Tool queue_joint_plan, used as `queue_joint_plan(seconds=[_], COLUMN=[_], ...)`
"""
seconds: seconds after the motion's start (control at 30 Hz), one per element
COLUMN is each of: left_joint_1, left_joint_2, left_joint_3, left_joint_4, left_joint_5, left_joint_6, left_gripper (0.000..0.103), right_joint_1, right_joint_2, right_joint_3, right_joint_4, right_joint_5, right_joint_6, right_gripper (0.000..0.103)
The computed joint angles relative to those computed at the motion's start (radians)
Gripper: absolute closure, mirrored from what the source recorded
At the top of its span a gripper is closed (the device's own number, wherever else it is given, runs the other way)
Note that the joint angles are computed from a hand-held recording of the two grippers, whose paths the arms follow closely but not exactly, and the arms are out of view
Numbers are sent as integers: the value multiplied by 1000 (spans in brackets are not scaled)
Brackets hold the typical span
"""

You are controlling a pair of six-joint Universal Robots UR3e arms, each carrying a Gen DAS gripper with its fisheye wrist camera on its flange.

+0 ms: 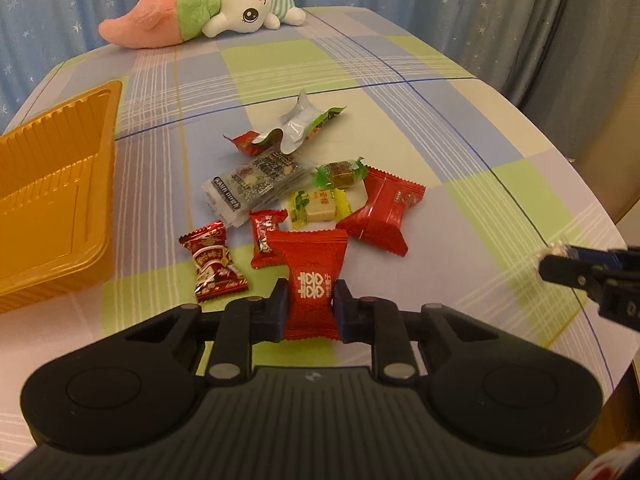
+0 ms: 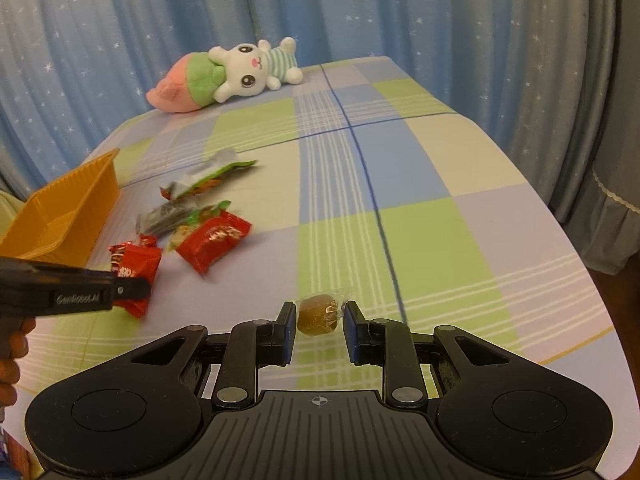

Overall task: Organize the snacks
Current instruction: 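Grasp the red square candy with the left tool while the right tool holds the amber candy, then carry both candies over the orange tray and open the left tool to drop the red candy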

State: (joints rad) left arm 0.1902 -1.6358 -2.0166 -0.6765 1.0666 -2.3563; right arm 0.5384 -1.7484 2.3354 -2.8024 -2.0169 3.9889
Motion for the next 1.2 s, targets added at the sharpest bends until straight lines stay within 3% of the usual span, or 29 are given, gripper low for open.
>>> queue_joint_plan(seconds=[0.27,0.6,0.9,1.2], left_joint_1=[161,373,488,490], left_joint_2=[162,189,49,-183], left_joint_3=[-9,134,314,565], left_joint_4=[-212,-413,-385,-320], left_joint_5=[-77,-142,-161,-155], left_joint_6=[160,237,176,79], left_gripper=[83,83,83,83], right_joint_1=[2,26,47,48], right_joint_2=[81,300,551,807], right_joint_3=[-102,-397,-753,-1157], right_joint_4=[-38,-58,-28,92], right_joint_5=[56,152,230,277], right_joint_6=[-43,-145,-234,-287], right_gripper=[77,77,77,77])
